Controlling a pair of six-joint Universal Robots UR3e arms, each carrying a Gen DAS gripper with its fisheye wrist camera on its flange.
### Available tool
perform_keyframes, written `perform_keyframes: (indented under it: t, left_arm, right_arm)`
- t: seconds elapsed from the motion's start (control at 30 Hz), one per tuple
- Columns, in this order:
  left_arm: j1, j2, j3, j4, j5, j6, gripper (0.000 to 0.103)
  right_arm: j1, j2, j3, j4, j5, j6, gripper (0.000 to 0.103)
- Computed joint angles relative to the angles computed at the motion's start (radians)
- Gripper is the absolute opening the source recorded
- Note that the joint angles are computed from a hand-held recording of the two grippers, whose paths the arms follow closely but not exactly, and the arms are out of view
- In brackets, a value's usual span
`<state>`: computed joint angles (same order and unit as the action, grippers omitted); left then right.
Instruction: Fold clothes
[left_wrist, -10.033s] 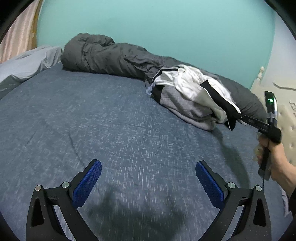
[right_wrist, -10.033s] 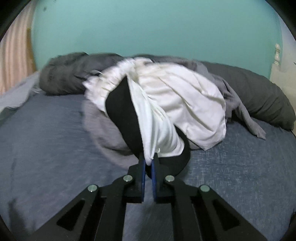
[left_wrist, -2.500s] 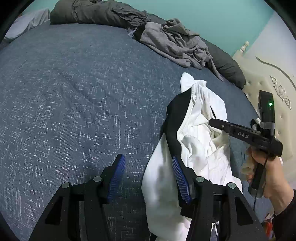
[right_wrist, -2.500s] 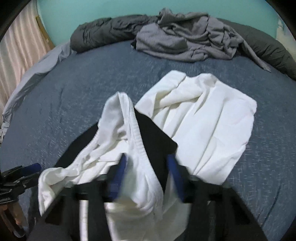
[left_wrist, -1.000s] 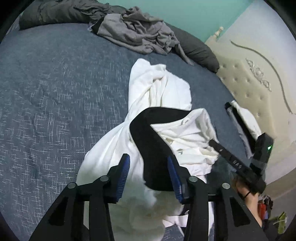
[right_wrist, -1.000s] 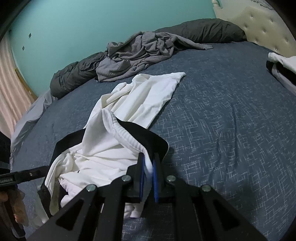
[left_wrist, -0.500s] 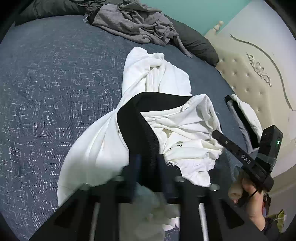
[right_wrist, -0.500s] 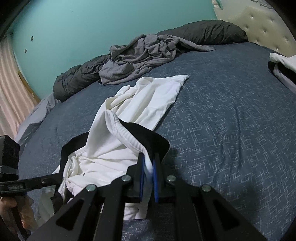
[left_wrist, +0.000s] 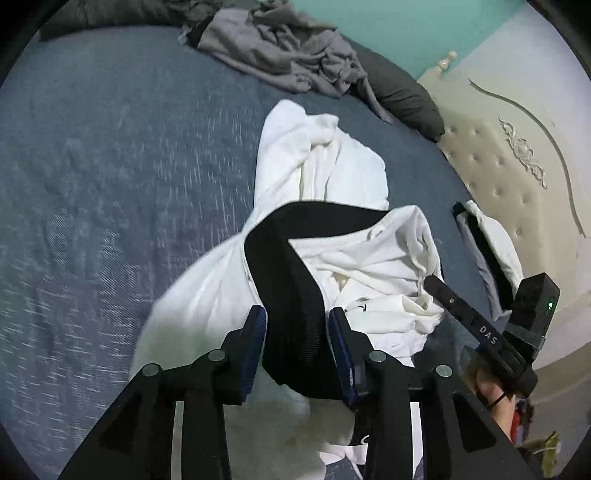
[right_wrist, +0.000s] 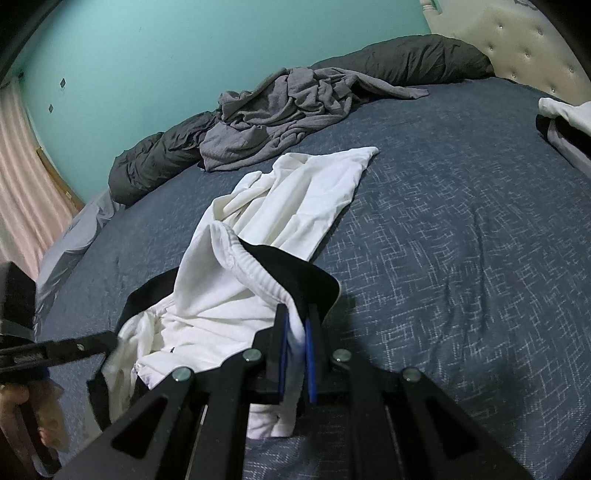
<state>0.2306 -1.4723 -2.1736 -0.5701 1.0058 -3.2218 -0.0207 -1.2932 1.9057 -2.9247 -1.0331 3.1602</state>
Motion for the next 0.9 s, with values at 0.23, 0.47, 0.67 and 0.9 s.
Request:
perform_keyframes:
  t: [0.23,0.47,0.67,0.9]
  left_arm:
    - [0.014,-0.002,-0.012,0.021,-0.001,-0.001,0.039]
    - [0.004,0.010,0.012,0.014,0.040,0.004,0.050]
    - [0.003,-0.006,0.012,0.028,0.047,0.000,0.050]
    - [-0.010,-0.008,0.016,0.037,0.062,-0.001,0.050]
  right_arm:
    - [-0.006,0.010,-0.007,-0.024,-0.003,0.035,0.026]
    - [-0.013,0.047,-0.058,-0.020,-0.002,0.047,0.044]
    - [-0.074,0.070,-0.055,-0.069,0.077,0.109,0.044]
    - [0.016,0.098,-0.175,0.093,-0.043,-0.013,0.043]
